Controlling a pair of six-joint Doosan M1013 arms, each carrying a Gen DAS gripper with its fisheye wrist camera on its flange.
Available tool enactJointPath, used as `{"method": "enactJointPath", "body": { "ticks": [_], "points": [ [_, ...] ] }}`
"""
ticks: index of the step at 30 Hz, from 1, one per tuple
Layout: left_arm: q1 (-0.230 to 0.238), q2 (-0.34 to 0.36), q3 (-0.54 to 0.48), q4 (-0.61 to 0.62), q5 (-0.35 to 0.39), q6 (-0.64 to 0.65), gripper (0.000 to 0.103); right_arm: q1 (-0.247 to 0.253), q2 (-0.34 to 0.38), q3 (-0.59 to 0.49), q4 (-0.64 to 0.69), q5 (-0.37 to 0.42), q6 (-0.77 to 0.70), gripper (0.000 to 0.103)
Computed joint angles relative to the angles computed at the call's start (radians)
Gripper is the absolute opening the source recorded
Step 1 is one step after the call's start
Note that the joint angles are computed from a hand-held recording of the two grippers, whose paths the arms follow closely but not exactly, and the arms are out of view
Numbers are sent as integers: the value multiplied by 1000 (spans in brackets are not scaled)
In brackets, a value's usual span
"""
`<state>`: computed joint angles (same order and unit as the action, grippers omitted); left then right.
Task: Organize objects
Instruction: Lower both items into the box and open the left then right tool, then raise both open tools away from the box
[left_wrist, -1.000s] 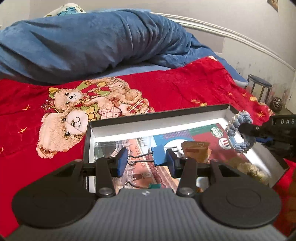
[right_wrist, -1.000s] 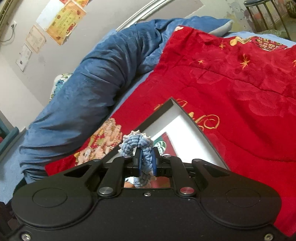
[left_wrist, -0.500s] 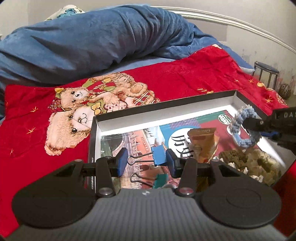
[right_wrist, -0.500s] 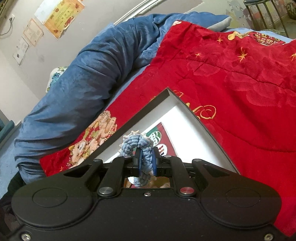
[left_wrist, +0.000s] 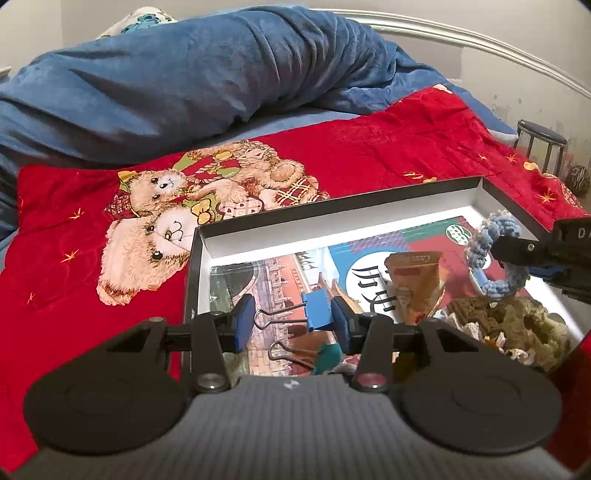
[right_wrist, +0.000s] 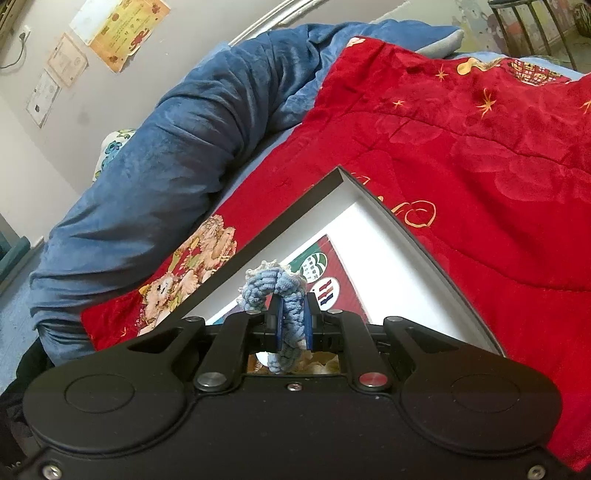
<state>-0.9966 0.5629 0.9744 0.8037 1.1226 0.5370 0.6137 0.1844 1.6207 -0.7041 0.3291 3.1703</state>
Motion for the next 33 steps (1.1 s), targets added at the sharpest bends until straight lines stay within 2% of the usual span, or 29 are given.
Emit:
{"method": "enactJointPath", "body": {
  "ticks": [10, 13, 15, 16, 18, 19, 20, 23, 24, 27, 30, 32, 33],
  "points": [
    [-1, 7, -4, 5, 17, -16, 50, 4, 8, -14, 21, 35, -56, 14],
    [8, 3, -3, -28, 5, -18, 52, 10, 12, -22, 20, 54, -77, 16],
    [9, 1, 1, -27, -4, -22, 61, 13, 12, -20, -11, 55, -45, 17],
    [7, -1, 7, -9, -10, -27, 63, 13, 10, -16, -27, 53, -26, 20],
    [0, 2, 6, 34, 2, -17, 70, 17, 7, -12, -62, 51, 6, 29],
    [-3, 2, 7, 49, 6, -8, 72, 20, 3, -9, -85, 49, 33, 40],
    [-6, 1, 7, 57, 11, -7, 75, 22, -2, -5, -110, 45, 64, 43],
    [-16, -19, 26, 80, 7, -34, 84, 35, -23, 4, -193, 40, 148, 45],
    [-22, -31, 39, 90, 4, -56, 87, 44, -32, 6, -229, 53, 177, 47],
    [-37, -75, 88, 98, -36, -91, 90, 81, -65, 17, -320, 112, 242, 56],
    [-65, -120, 140, 120, -64, -112, 92, 122, -105, 35, -324, 180, 217, 62],
    [-89, -140, 167, 148, -61, -140, 93, 159, -127, 36, -307, 267, 155, 62],
    [-103, -151, 184, 168, -60, -172, 95, 188, -134, 37, -332, 341, 163, 62]
  ]
}}
